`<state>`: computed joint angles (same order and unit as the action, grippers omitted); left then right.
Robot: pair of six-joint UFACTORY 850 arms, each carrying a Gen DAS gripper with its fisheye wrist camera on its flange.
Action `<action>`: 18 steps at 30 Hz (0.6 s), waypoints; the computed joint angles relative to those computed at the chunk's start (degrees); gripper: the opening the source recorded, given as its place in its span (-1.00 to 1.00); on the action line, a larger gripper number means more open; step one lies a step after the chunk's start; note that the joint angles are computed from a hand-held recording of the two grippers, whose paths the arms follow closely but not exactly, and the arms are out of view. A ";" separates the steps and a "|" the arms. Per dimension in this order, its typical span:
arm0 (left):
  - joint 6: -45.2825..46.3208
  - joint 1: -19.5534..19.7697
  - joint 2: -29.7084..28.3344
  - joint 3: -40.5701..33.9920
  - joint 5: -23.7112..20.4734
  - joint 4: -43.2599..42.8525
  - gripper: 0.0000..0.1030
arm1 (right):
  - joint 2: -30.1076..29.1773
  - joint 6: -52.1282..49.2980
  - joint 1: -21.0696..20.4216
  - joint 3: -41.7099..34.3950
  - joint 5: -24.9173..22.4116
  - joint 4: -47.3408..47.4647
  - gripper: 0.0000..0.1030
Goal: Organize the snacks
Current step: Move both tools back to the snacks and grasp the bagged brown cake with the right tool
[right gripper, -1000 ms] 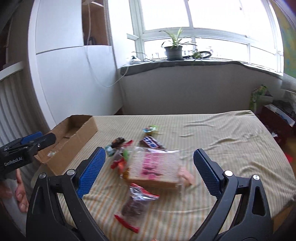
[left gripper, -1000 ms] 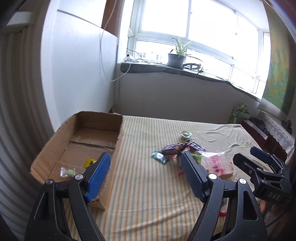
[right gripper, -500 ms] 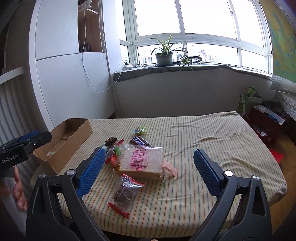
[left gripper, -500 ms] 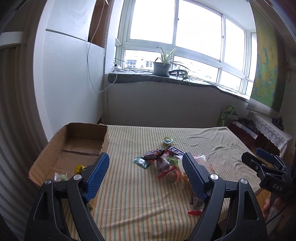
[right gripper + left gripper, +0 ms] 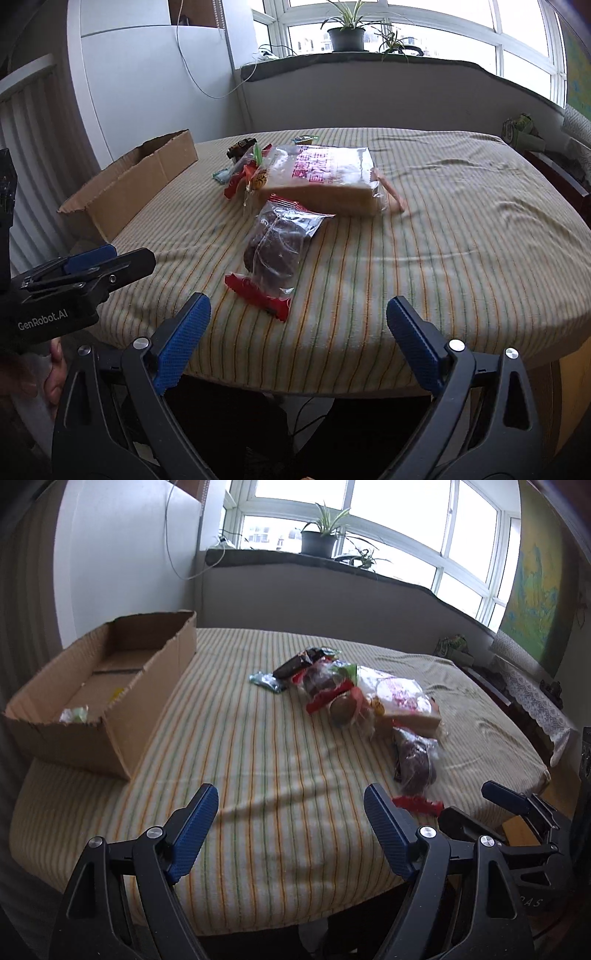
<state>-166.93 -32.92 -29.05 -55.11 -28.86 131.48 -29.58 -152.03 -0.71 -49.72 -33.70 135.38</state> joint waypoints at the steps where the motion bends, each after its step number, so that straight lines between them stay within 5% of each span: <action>1: -0.62 0.10 -0.10 -0.06 0.59 0.64 0.58 | -0.17 0.50 0.06 -0.32 0.03 -0.39 0.90; 15: -3.24 4.94 -5.17 -10.64 9.00 6.25 0.58 | -4.57 10.55 1.59 -8.95 2.02 -8.58 0.89; 18: -1.61 6.28 -7.80 -15.14 12.74 4.90 0.58 | -6.37 14.28 1.56 -11.61 2.81 -12.55 0.42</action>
